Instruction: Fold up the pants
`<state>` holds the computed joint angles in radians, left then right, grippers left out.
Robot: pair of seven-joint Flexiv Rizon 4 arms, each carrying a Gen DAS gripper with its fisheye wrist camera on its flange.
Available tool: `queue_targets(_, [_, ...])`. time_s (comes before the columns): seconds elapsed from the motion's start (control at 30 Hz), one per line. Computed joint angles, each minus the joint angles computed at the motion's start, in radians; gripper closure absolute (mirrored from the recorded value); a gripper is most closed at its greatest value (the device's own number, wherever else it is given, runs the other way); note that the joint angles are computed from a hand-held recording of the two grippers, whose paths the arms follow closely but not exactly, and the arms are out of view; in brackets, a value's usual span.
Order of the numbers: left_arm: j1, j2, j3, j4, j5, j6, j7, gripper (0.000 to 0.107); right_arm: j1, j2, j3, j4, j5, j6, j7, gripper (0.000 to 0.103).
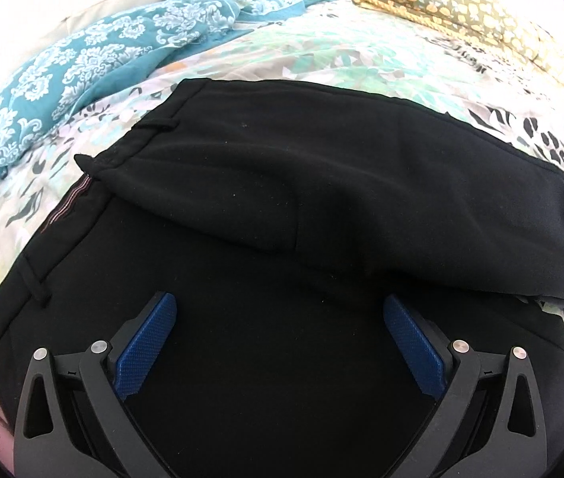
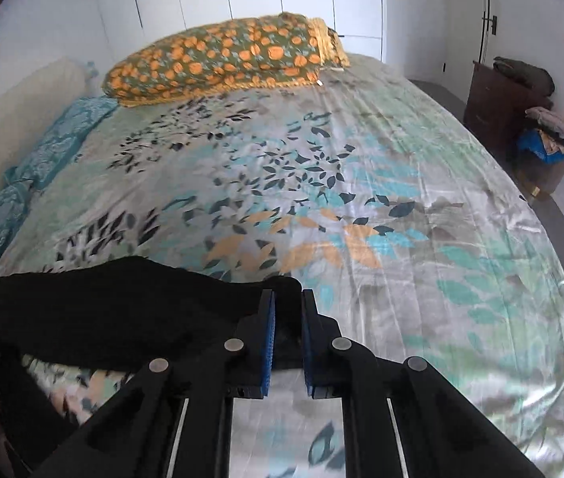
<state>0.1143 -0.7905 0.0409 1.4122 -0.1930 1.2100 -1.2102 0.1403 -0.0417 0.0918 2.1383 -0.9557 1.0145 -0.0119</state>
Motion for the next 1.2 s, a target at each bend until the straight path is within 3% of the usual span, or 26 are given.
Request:
queue_targets(0.1, [0.000,0.002,0.001,0.000,0.001,-0.004,-0.001,0.004,0.036,0.149,0.092,0.135,0.002,-0.081,0.185,0.091])
queue_targets(0.17, [-0.005,0.005,0.010,-0.005,0.005,-0.020,-0.007,0.004,0.066,0.222,0.162,0.220,0.092,-0.150,0.321,0.091])
queue_targets(0.27, [-0.021,0.017,0.041,-0.031,0.024,-0.110,-0.032,0.004,0.133,0.222,0.218,0.249,0.275,-0.259,0.430,0.090])
queue_targets(0.33, [-0.011,0.029,0.041,-0.058,0.026,-0.208,-0.036,0.004,0.170,0.203,0.223,0.197,0.345,-0.368,0.419,0.081])
queue_targets(0.4, [0.018,0.053,0.019,-0.060,0.014,-0.288,-0.009,0.005,0.203,0.176,0.230,0.132,0.325,-0.497,0.393,0.054])
queue_targets(0.47, [0.059,0.094,-0.020,-0.011,-0.014,-0.284,0.056,0.005,0.240,0.143,0.237,0.069,0.277,-0.598,0.393,0.031])
queue_targets(0.53, [0.102,0.138,-0.061,0.071,-0.059,-0.217,0.144,0.005,0.275,0.111,0.238,0.023,0.226,-0.643,0.415,0.027])
queue_targets(0.6, [0.135,0.174,-0.090,0.158,-0.102,-0.137,0.235,0.005,0.313,0.070,0.235,-0.018,0.197,-0.664,0.438,0.026])
queue_targets(0.73, [0.125,0.183,-0.066,0.194,-0.141,-0.142,0.239,0.005,0.391,-0.057,0.207,-0.093,0.094,-0.625,0.537,0.017])
queue_targets(0.8, [0.146,0.193,-0.106,0.217,-0.191,-0.114,0.288,0.005,0.426,-0.121,0.185,-0.127,0.052,-0.573,0.577,0.017])
queue_targets(0.87, [0.158,0.202,-0.133,0.234,-0.227,-0.102,0.347,0.005,0.446,-0.178,0.162,-0.155,0.031,-0.474,0.586,0.016])
queue_targets(0.97, [0.156,0.218,-0.154,0.267,-0.268,-0.077,0.413,0.005,0.445,-0.247,0.132,-0.186,0.046,-0.278,0.491,0.014])
queue_targets(1.03, [0.149,0.217,-0.149,0.264,-0.281,-0.090,0.432,0.005,0.485,-0.279,0.117,-0.235,0.059,-0.326,0.405,0.001])
queue_targets(1.2, [0.118,0.205,-0.110,0.245,-0.274,-0.121,0.414,0.005,0.538,-0.303,0.089,-0.282,0.078,-0.405,0.322,0.000])
